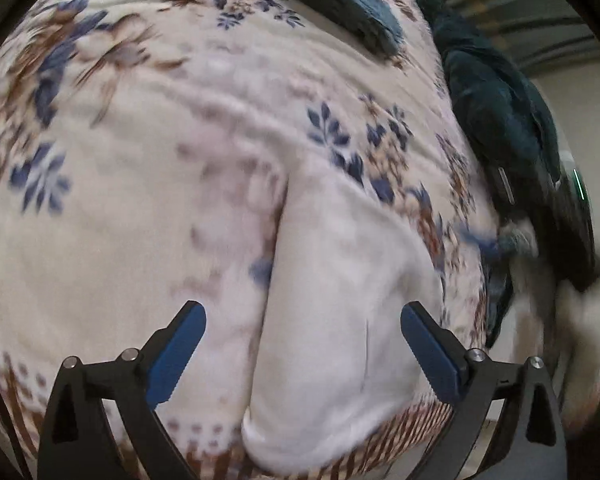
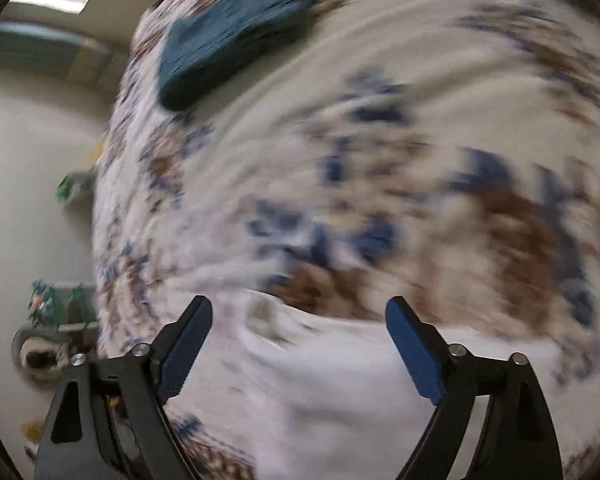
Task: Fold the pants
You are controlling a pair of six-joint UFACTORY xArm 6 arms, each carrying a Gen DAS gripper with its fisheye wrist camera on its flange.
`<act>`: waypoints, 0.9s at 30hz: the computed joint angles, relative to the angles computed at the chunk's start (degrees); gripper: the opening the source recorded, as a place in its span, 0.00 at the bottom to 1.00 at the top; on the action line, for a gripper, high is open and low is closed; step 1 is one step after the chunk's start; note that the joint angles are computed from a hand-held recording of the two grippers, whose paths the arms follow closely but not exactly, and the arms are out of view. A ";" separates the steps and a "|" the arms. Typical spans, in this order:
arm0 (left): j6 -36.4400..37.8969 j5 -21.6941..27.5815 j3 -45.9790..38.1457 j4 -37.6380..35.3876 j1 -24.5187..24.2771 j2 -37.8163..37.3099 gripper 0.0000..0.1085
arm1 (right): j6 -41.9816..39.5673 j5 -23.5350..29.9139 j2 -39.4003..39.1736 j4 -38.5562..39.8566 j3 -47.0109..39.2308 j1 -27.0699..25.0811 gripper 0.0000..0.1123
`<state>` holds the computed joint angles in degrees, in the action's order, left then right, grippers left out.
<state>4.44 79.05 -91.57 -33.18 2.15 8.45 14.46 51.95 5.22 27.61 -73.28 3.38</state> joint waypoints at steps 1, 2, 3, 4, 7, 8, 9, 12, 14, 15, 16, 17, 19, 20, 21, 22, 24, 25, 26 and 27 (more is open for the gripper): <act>-0.74 -0.01 -3.75 0.52 -0.44 3.60 0.92 | 1.30 0.29 -2.82 -1.99 2.94 -1.13 0.81; -1.24 0.13 -6.29 0.98 -0.62 5.96 0.92 | 4.25 0.94 -6.54 -5.20 6.81 -2.25 0.81; -2.22 1.01 -11.24 1.08 -1.03 10.57 0.92 | 7.59 1.23 -9.26 -7.65 9.97 -2.80 0.81; -3.46 2.39 -15.43 1.20 -1.37 14.25 0.92 | 10.25 1.90 -13.19 -8.84 14.64 -4.77 0.81; -6.31 6.98 -26.89 0.69 -2.24 23.78 0.92 | 15.19 -0.19 -21.64 -4.69 27.31 -9.19 0.81; -7.13 8.81 -30.49 0.37 -2.51 26.80 0.92 | 16.71 -1.00 -23.73 -3.19 30.81 -10.10 0.81; -8.43 11.10 -35.21 0.24 -2.87 30.58 0.92 | 18.42 -1.69 -25.90 -1.75 34.25 -11.19 0.81; -8.88 12.87 -39.95 -0.28 -3.59 34.72 0.81 | 22.76 -4.00 -31.66 1.16 43.27 -13.08 0.81; -6.16 11.87 -39.37 0.41 -4.16 34.21 0.37 | 23.39 -5.60 -33.91 3.26 47.31 -13.71 0.81; -4.29 12.26 -40.10 1.69 -4.76 34.39 0.27 | 22.88 -6.39 -34.63 4.50 48.78 -13.88 0.81; -2.87 12.18 -40.46 3.01 -5.38 34.34 0.26 | 23.44 -6.36 -34.66 4.48 49.55 -13.99 0.81; -1.46 11.23 -39.84 4.67 -6.05 33.78 0.22 | 22.09 -7.03 -34.75 6.16 50.28 -14.05 0.81; 1.62 9.81 -39.09 10.13 -7.54 32.86 0.20 | 18.36 -8.16 -33.81 9.73 50.81 -13.47 0.78; 2.47 8.73 -38.78 12.23 -8.06 32.66 0.19 | 16.19 -9.32 -33.53 11.76 51.14 -13.01 0.70; 3.73 7.64 -38.53 15.04 -8.67 32.47 0.19 | 13.43 -9.94 -33.00 13.94 51.03 -12.42 0.61; 5.14 6.97 -38.89 17.94 -9.23 32.77 0.19 | 12.03 -9.66 -32.04 13.73 50.25 -11.66 0.60; 5.45 7.91 -41.26 17.90 -8.98 34.20 0.20 | 11.61 -7.42 -30.30 8.41 47.57 -11.45 0.59; 5.01 9.08 -43.21 16.76 -8.62 35.28 0.22 | 11.87 -6.02 -29.59 5.41 45.88 -11.76 0.59; 4.51 10.25 -44.82 15.35 -8.14 35.97 0.22 | 11.43 -5.73 -29.22 4.67 44.91 -11.97 0.59; 3.55 10.88 -45.58 13.81 -7.54 35.99 0.26 | 10.12 -5.51 -28.83 5.00 43.95 -12.50 0.59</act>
<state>7.98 89.93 -137.15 -19.37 -5.39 44.45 24.58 46.44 -23.61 32.61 -29.33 -9.12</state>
